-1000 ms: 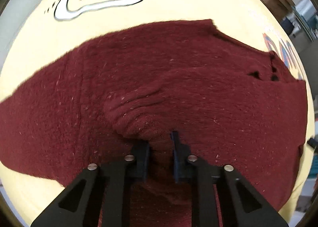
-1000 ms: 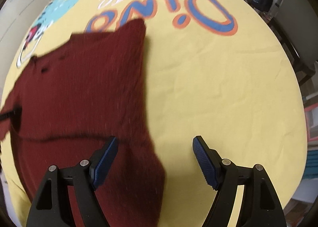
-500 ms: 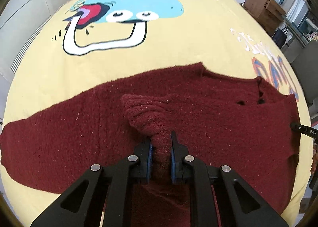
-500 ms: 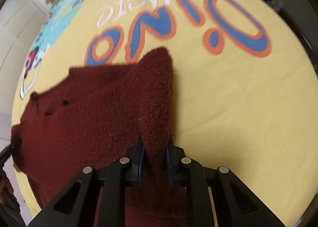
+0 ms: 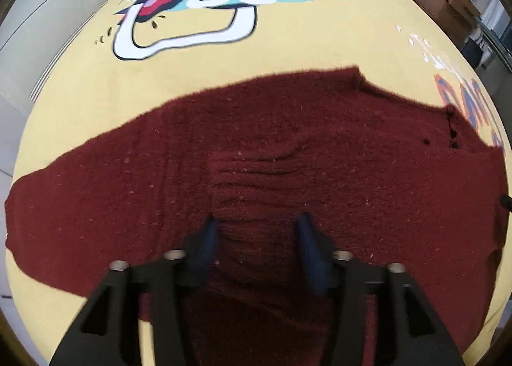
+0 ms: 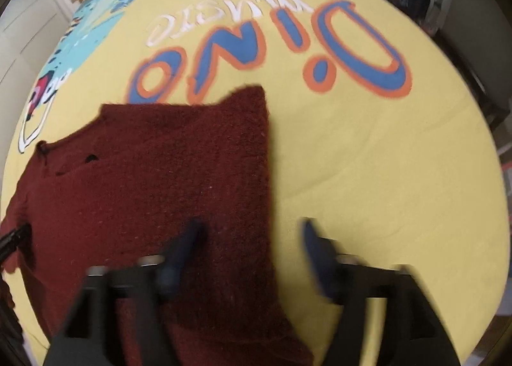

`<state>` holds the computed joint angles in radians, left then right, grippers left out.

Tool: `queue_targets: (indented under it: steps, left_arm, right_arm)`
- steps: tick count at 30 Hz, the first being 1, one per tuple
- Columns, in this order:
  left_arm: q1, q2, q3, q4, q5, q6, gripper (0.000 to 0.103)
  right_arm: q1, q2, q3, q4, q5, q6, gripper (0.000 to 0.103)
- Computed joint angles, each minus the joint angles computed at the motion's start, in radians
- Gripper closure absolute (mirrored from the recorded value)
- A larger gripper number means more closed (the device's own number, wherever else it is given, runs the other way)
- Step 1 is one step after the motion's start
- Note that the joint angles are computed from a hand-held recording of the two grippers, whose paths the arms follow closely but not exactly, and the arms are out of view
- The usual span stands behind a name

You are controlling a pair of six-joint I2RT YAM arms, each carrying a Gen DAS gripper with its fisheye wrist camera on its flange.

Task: Fold small clothes
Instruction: 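Fold the held sleeve across the sweater body with the left tool, then release the sleeve and open the left tool above the sweater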

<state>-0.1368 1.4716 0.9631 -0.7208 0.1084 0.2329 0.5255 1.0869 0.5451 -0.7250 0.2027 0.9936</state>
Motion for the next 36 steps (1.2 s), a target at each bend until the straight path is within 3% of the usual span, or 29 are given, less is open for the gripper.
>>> queue_targets:
  steps: [2,4,5,8,12,21,24,30,36]
  left_arm:
    - [-0.002,-0.037,0.01,-0.022,0.027,-0.009,0.015]
    - [-0.018,-0.083,0.016,-0.042,0.06,-0.02,0.001]
    - [-0.037,-0.112,0.008,-0.042,0.068,-0.032,0.001]
    - [-0.118,-0.165,-0.009,-0.044,0.063,-0.051,0.001]
    - [-0.254,-0.198,-0.095,0.06,-0.019,-0.093,0.001]
    - [-0.309,-0.065,-0.25,0.268,-0.087,-0.106,0.001]
    - [-0.246,-0.059,-0.281,0.309,-0.087,-0.057,0.001]
    - [-0.111,-0.041,-0.285,0.325,-0.027,0.036,0.001]
    - [-0.125,-0.034,-0.298,0.359,-0.042,0.013,0.001]
  right_arm:
    - [0.08,-0.041,0.031,-0.038,0.065,0.035,0.02]
    - [0.186,-0.035,0.09,-0.085,0.15,0.084,0.008]
    - [0.232,-0.015,0.121,-0.103,0.182,0.104,0.001]
    - [0.356,0.068,0.22,-0.139,0.255,0.171,0.001]
    - [0.467,0.233,0.316,-0.11,0.304,0.198,0.001]
    - [0.517,0.558,0.352,0.031,0.248,0.237,0.001]
    - [0.508,0.534,0.269,0.091,0.23,0.26,0.001]
    - [0.461,0.366,0.111,0.082,0.217,0.314,0.001]
    - [0.462,0.375,0.081,0.128,0.203,0.302,0.001]
